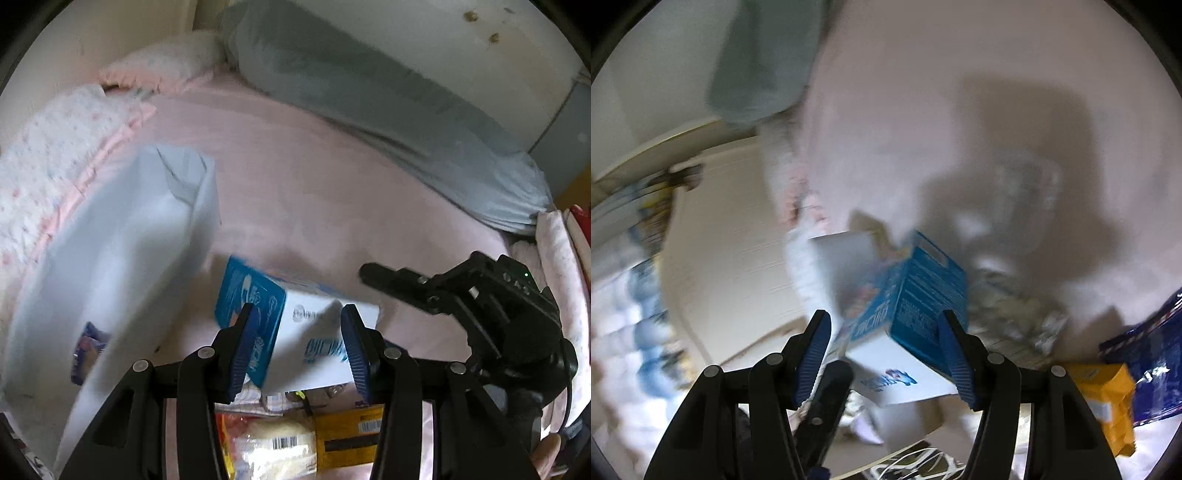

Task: Organize objects
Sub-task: 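Lift the blue box and carry it over the white bin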

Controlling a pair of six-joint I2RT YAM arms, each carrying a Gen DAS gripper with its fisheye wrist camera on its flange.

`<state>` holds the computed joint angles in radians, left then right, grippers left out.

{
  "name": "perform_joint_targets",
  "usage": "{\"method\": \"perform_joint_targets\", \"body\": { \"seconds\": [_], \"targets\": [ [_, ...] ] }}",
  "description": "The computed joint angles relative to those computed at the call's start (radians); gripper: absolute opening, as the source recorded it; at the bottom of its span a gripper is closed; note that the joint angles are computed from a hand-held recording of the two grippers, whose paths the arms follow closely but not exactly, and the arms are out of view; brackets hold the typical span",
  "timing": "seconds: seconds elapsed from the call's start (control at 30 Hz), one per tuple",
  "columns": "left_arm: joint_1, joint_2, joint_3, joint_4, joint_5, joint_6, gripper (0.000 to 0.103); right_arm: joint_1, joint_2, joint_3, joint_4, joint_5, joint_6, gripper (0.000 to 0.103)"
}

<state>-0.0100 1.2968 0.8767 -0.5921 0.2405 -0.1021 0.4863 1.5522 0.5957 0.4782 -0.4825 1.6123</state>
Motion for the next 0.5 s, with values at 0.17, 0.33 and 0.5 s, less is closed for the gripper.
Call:
{"method": "perform_joint_targets", "body": {
  "seconds": [0.17, 0.33, 0.5],
  "targets": [
    [0.047, -0.101, -0.015, 0.032, 0.060, 0.056, 0.045, 0.046, -0.136, -0.059, 0.040, 0.067, -0.036, 0.060],
    [0.043, -0.179, -0.009, 0.068, 0.090, 0.057, 0.045, 0.075, -0.167, -0.025, 0.025, 0.104, -0.071, 0.060],
    [0.088, -0.233, -0.005, 0.081, 0.114, 0.041, 0.045, 0.118, -0.140, 0.056, -0.002, 0.133, -0.113, 0.060]
  ]
}}
